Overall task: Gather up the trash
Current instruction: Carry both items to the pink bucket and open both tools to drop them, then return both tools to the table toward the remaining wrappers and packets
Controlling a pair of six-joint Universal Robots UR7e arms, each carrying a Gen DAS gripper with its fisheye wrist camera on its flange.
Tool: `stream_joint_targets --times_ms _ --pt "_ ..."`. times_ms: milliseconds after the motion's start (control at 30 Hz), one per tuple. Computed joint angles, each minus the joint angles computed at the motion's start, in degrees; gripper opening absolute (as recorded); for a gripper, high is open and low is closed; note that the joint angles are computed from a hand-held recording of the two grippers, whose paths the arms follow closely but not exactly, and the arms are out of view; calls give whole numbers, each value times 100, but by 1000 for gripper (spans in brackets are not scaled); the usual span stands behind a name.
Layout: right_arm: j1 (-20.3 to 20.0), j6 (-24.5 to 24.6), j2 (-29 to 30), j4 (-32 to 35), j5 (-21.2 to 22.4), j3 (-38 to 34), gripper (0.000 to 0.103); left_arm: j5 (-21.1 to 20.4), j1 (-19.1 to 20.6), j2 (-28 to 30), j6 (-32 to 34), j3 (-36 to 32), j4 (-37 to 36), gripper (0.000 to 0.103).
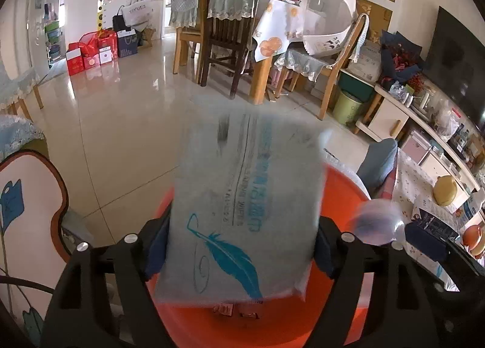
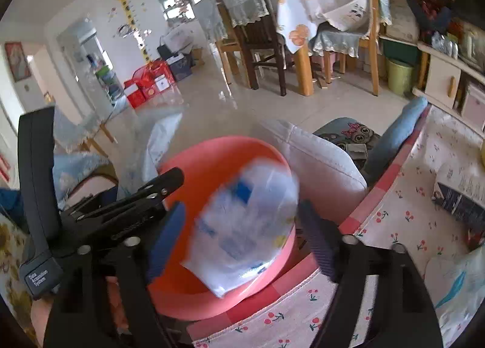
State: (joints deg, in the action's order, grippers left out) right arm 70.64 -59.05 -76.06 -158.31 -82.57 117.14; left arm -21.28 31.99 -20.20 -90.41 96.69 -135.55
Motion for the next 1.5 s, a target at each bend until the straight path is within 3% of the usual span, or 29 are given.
stream_joint_targets --times_ms 267,700,900,1500 --pt "-282 121 -355 -247 344 213 92 59 -50 70 -44 -205 368 88" --pt "-846 76 -912 -509 435 439 94 56 -149 552 1177 -867 -40 90" --pt "-1125 -172 -1132 -645 445 576 94 22 -177 814 1740 -1250 -219 90" --pt "-1811 -519 -1512 -652 711 566 94 -29 -295 1534 2643 -2350 -31 91"
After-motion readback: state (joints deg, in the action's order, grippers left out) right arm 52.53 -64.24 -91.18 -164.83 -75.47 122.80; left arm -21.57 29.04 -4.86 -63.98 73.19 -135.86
